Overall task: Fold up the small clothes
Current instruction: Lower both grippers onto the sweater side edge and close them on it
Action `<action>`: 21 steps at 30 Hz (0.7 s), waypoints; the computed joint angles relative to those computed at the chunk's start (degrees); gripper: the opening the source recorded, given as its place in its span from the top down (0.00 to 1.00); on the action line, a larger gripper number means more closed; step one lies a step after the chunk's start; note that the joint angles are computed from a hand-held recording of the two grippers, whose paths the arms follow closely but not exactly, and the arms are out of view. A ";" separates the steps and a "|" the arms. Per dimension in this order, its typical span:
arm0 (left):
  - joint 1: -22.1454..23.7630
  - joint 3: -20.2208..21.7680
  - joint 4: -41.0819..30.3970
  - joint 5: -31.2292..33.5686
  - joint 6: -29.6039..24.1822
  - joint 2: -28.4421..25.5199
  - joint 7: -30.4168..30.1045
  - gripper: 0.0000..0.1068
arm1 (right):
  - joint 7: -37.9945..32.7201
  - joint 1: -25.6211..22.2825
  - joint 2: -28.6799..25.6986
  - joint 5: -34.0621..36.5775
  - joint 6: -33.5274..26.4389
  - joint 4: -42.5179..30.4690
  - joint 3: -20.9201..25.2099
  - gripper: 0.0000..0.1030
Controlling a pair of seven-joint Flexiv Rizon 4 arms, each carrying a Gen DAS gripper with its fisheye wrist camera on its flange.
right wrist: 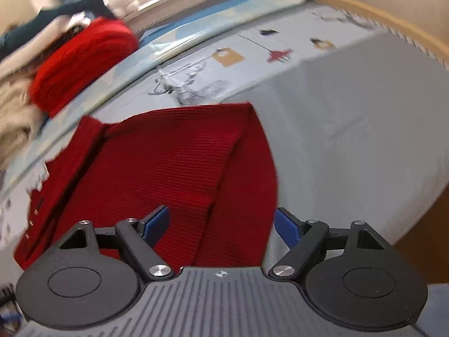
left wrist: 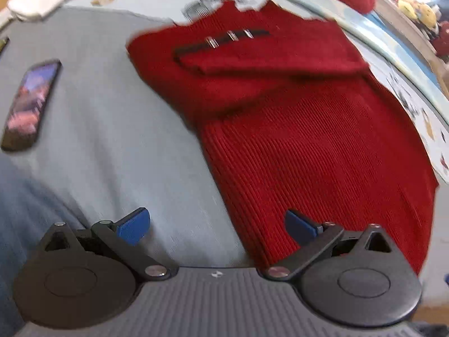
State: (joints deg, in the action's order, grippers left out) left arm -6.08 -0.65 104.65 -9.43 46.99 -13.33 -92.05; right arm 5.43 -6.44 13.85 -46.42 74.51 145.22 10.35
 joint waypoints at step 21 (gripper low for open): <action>-4.93 -3.05 4.43 -1.41 -2.57 -0.65 -2.51 0.04 | -16.35 8.17 -10.74 36.35 11.49 -2.25 -4.75 0.20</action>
State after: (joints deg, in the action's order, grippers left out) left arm -11.01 -3.69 109.08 -10.84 44.42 -13.99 -94.56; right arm -10.92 1.73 3.11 -10.07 85.99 142.98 5.60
